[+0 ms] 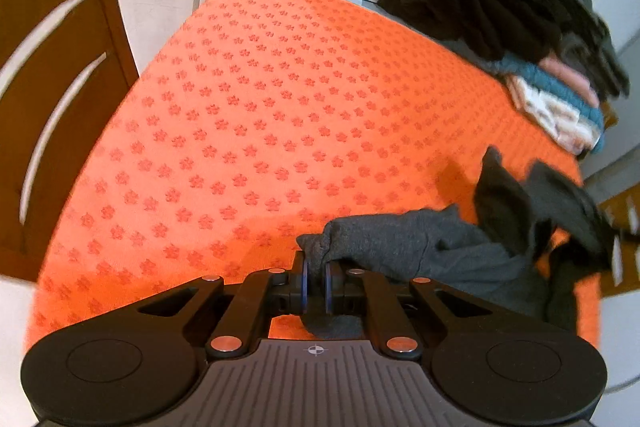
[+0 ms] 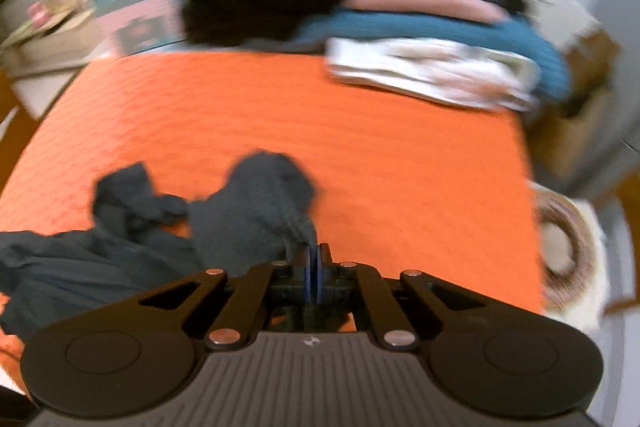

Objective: Fold clothes

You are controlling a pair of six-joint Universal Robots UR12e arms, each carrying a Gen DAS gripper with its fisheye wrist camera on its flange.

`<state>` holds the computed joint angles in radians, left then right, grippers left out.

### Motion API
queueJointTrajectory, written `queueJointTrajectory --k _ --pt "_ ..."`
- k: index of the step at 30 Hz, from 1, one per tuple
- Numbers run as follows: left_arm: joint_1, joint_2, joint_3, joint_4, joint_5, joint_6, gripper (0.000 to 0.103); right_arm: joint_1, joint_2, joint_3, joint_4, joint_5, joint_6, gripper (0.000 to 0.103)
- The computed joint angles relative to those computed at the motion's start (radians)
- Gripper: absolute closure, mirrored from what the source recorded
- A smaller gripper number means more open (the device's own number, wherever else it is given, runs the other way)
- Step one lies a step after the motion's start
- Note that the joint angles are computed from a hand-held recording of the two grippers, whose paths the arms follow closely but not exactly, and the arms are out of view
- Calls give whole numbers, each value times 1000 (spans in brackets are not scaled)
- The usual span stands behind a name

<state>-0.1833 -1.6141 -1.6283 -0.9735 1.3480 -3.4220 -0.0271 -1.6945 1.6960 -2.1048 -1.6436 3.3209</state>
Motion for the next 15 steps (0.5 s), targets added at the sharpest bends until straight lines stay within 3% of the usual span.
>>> queueJointTrajectory --k 6,11,15 --pt "-7 -15 26 -19 7 47 93 -41 -129 68 132 -137 94 100" --pt "-10 -23 41 -37 1 76 92 -60 -216 101 310 -238 191 100" --pt "-6 -24 41 -49 -5 85 92 -78 -265 125 450 -247 246 99"
